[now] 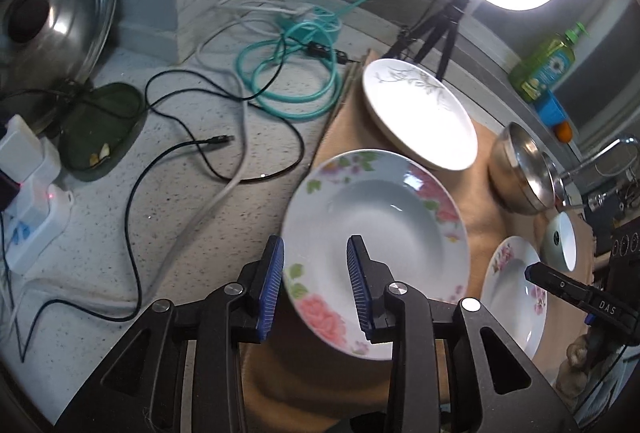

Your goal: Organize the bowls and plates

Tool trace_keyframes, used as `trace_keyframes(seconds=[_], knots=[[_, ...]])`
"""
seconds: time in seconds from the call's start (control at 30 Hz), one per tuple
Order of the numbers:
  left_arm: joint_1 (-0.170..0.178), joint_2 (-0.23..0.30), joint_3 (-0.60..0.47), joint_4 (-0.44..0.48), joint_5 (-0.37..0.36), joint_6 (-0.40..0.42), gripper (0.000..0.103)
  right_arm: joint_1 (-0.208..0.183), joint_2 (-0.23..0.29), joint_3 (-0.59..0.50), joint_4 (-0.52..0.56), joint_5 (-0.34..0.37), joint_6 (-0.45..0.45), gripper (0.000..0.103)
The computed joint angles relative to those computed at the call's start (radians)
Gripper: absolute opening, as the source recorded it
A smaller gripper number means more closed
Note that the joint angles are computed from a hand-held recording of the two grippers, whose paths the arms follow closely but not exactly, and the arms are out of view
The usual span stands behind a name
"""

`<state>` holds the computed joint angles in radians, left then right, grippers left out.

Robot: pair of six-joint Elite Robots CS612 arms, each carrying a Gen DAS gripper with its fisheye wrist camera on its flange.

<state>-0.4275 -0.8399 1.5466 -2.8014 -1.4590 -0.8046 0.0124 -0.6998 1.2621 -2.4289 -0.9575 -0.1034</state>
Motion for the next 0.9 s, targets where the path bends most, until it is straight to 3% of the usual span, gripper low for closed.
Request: trace_keyframes(seconds=[0.53,0.67,0.9], knots=[[0.042,0.041,-0.014,-0.039,-0.147,-0.043,0.028,0.048,0.101,-0.168,0.163,-0.009,0.009,0.032],[0.045,0.048,-0.019,-0.041,-0.164,-0.046,0.020,0.053,0.116,-0.190,0.182,-0.007,0.016,0.032],[0.048,0.052,-0.023,-0.033,-0.163,-0.040,0.014,0.064,0.130,-0.215,0.214,-0.019,-0.006,0.016]])
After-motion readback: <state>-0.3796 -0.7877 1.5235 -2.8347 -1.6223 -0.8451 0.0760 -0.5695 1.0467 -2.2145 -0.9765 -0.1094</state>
